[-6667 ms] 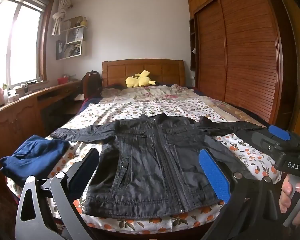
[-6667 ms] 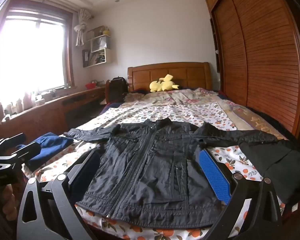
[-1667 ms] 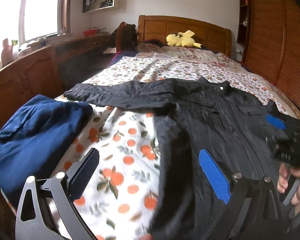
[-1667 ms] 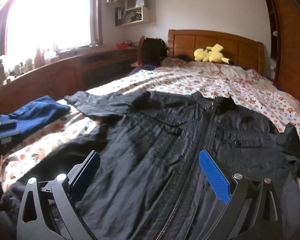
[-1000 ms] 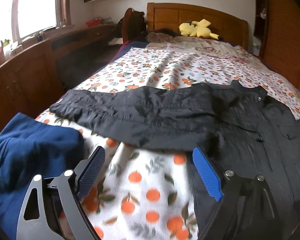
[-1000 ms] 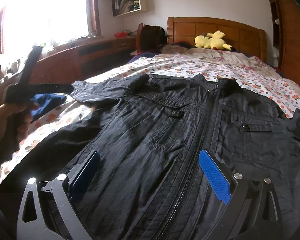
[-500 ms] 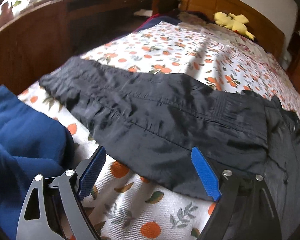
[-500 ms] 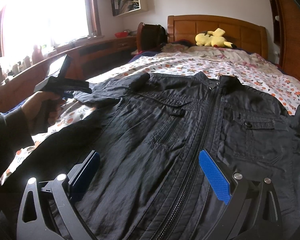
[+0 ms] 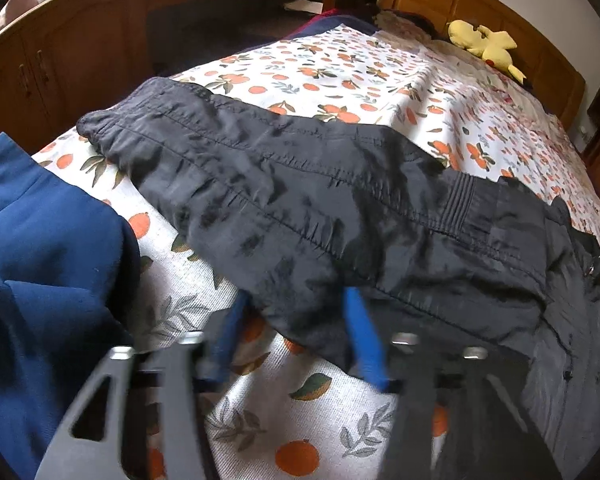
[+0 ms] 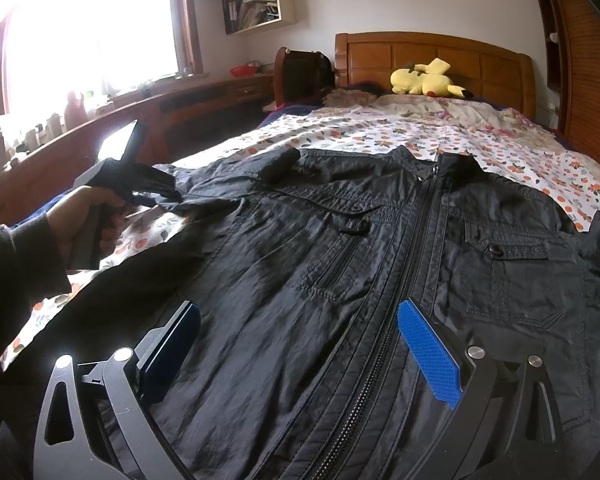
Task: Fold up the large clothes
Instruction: 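Fold the held sleeve across the jacket body and open the left gripper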
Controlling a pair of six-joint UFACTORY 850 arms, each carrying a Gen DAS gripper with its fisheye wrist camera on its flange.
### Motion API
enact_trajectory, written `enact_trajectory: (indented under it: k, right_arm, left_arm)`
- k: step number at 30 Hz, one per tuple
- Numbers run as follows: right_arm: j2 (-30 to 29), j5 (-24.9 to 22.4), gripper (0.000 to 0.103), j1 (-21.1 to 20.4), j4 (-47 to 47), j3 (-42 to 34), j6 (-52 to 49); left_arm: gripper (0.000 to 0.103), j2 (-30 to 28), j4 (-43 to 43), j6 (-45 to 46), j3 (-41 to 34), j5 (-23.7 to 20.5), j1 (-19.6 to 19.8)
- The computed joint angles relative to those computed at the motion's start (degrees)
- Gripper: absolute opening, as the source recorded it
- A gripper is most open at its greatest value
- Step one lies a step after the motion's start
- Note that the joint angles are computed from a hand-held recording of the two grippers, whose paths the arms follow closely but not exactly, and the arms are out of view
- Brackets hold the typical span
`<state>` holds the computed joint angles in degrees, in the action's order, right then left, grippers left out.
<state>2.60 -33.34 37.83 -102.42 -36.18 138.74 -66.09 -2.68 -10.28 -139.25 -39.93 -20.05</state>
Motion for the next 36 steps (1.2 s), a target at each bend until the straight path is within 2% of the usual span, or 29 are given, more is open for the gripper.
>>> enact_trajectory:
  k: [1, 2, 5, 14, 18, 23, 28, 34, 36]
  right_arm:
    - [-0.02, 0.04, 0.096, -0.01, -0.01, 0.00, 0.03]
    - [-0.11, 0.09, 0.096, -0.01, 0.26, -0.10, -0.28]
    - [-0.10, -0.04, 0.096, 0.19, 1.80, -0.34, -1.81]
    - [4.55, -5.67, 0.096, 3.35, 12.68, 0.94, -8.55]
    - [8.10, -9.10, 0.096, 5.27, 16.79, 1.10, -11.91]
    - [11.35, -11.39, 0.096, 6.49, 18.12, 1.54, -13.12]
    - [13.17, -11.82, 0.096, 6.30, 18.99, 2.09, -14.26]
    - [13.00, -12.05, 0.096, 6.56, 19.20, 2.26, -14.83]
    - [12.71, -11.66, 0.096, 6.35, 18.98, 2.28, -14.74]
  left_arm:
    - [0.016, 0.10, -2.01, 1.79, -0.06, 0.07, 0.09]
    - [0.011, 0.13, -2.51, 2.39, -0.35, -0.15, 0.00]
    - [0.003, 2.18, 2.10, 1.72, 1.66, 2.38, -1.39]
    - [0.003, 17.37, -1.88, 14.47, 20.61, 16.03, -6.27]
    - [0.003, 24.32, -11.33, 26.68, 29.91, 20.93, -9.22]
    - [0.003, 29.79, -17.68, 34.82, 38.24, 23.69, -11.82]
    - [0.003, 33.15, -13.41, 32.47, 44.99, 25.41, -13.30]
    - [0.007, 35.33, -13.83, 34.30, 50.85, 26.26, -12.76]
    - [0.008, 35.94, -17.66, 38.16, 52.38, 26.01, -12.16]
